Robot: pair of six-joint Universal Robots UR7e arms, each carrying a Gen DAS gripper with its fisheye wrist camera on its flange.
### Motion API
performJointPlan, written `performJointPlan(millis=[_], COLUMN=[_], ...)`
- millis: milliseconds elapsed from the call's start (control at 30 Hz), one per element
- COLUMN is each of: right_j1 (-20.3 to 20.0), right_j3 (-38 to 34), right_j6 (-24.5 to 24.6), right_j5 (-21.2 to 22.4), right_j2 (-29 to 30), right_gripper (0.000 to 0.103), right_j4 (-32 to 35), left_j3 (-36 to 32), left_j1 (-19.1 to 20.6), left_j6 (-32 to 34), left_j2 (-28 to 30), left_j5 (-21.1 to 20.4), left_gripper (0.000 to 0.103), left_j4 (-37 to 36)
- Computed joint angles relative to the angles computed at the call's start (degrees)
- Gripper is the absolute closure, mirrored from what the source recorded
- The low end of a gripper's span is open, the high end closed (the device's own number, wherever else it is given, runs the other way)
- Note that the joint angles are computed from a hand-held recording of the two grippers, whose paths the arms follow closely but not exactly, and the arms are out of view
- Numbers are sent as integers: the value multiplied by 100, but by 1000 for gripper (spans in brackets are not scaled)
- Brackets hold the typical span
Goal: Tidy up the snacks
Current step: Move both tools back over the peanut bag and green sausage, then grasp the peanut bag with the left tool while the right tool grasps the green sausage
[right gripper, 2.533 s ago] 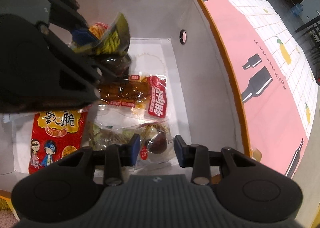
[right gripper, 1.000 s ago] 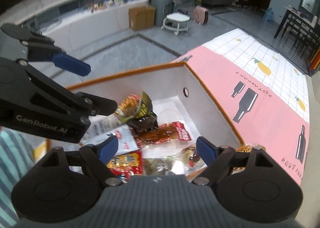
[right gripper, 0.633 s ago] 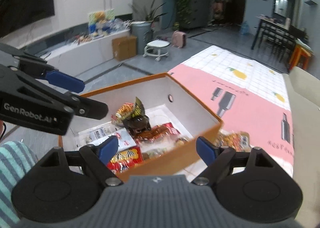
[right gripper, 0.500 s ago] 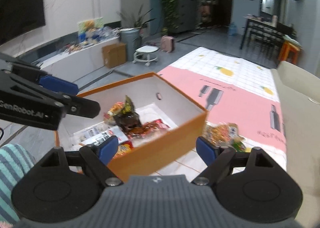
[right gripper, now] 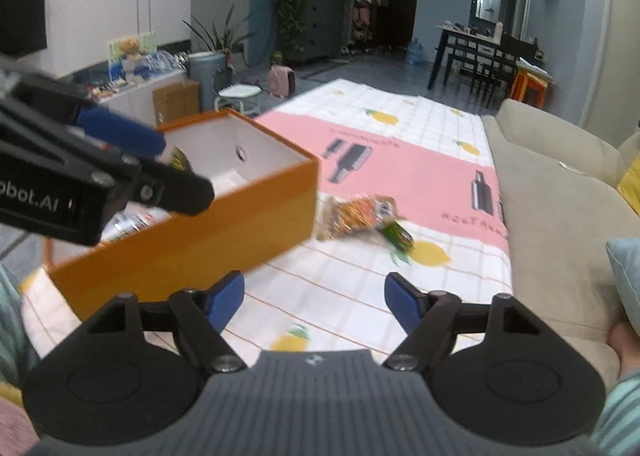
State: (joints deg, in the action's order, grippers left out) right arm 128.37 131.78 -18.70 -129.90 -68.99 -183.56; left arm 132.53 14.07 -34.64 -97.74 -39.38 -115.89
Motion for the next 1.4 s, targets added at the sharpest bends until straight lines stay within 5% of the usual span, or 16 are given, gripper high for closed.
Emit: performJointPlan(millis=[300,700,1233,1400], right_j1=[-801,-1917,-2472,-2554], right_j3=[-144,-523,-1591,-1756], right_j6=[-794,-2143,-2697,-2437], right_j5=[64,1083,1622,1711], right_j2=[130,495,1422,1506], right_gripper=[43,46,58,78], right_j4=[-298,-776,-315,-13], left_j3=[-220,-749,-1597,-1715], left_j1=[747,1591,2272,2374], left_j6=[1768,3373,4031,4161], left_j2=[1294,2681,3307,3388], left_j5=[42,216,-15,-62], left_gripper=[30,30,35,36], left_j4=[-1406,-2490,-1971,-1920])
